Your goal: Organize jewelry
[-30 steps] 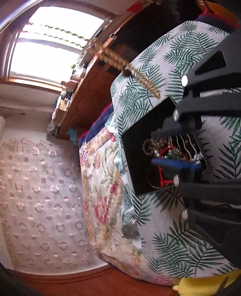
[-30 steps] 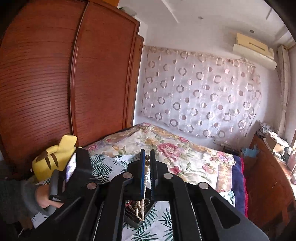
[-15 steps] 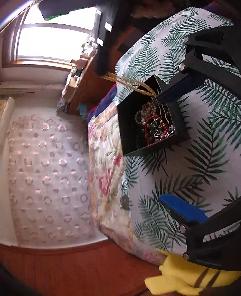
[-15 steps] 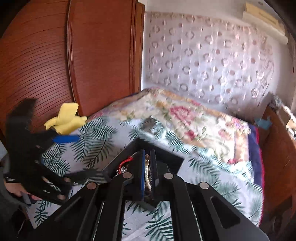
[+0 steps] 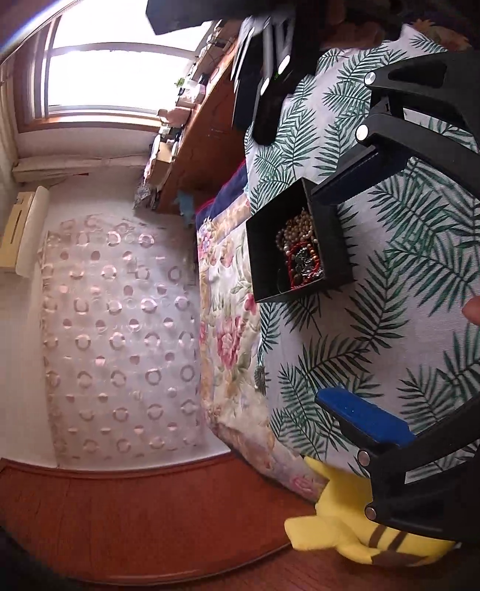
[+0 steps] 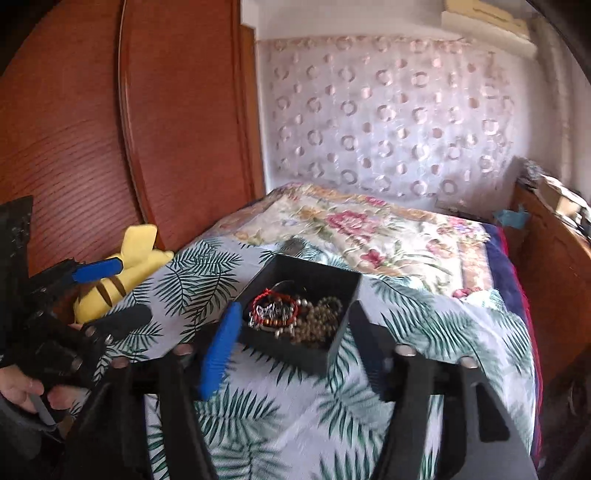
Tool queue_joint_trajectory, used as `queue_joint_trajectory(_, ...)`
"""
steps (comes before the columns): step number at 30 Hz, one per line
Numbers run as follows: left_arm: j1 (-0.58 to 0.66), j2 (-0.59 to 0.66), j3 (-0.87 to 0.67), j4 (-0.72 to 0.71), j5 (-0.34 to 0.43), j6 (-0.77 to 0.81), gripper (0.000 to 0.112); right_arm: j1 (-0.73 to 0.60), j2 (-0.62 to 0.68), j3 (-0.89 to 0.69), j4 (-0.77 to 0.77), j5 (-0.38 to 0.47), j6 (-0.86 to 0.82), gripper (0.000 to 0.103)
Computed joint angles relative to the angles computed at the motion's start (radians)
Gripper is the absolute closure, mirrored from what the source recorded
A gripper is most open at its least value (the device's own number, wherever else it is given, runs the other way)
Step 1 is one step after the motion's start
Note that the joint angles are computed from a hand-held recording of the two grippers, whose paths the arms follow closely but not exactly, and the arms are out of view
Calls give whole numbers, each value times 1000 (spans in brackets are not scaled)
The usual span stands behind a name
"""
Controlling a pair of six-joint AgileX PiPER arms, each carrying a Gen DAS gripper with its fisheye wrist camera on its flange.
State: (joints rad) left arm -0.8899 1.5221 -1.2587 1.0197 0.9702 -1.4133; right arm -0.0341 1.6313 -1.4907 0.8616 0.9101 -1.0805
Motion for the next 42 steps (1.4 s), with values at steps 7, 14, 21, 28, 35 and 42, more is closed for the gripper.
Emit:
queue_joint_trajectory(7, -121, -31, 19, 26, 110, -92, 17, -163, -249, 370, 192, -75, -177, 4)
queue_joint_trajectory(14, -217, -2, 1, 56, 217, -136, 16, -254, -284, 469, 246, -97, -210, 2)
queue_joint_trajectory(21, -242, 10, -3, 60, 229, -150, 16, -260, -280, 499, 286, -143, -257, 2)
queue_joint_trajectory(28, -258, 14, 12, 75, 232, -189, 16, -253, -301, 522, 304, -149, -273, 2)
queue_joint_trajectory(35, -254, 8, 21, 70, 227, -191, 17, -243, -322, 538, 304, -150, -273, 2)
queue_joint_trajectory(42, -260, 0, 30, 75, 229, -208, 16, -237, -328, 548, 308, -157, -278, 2)
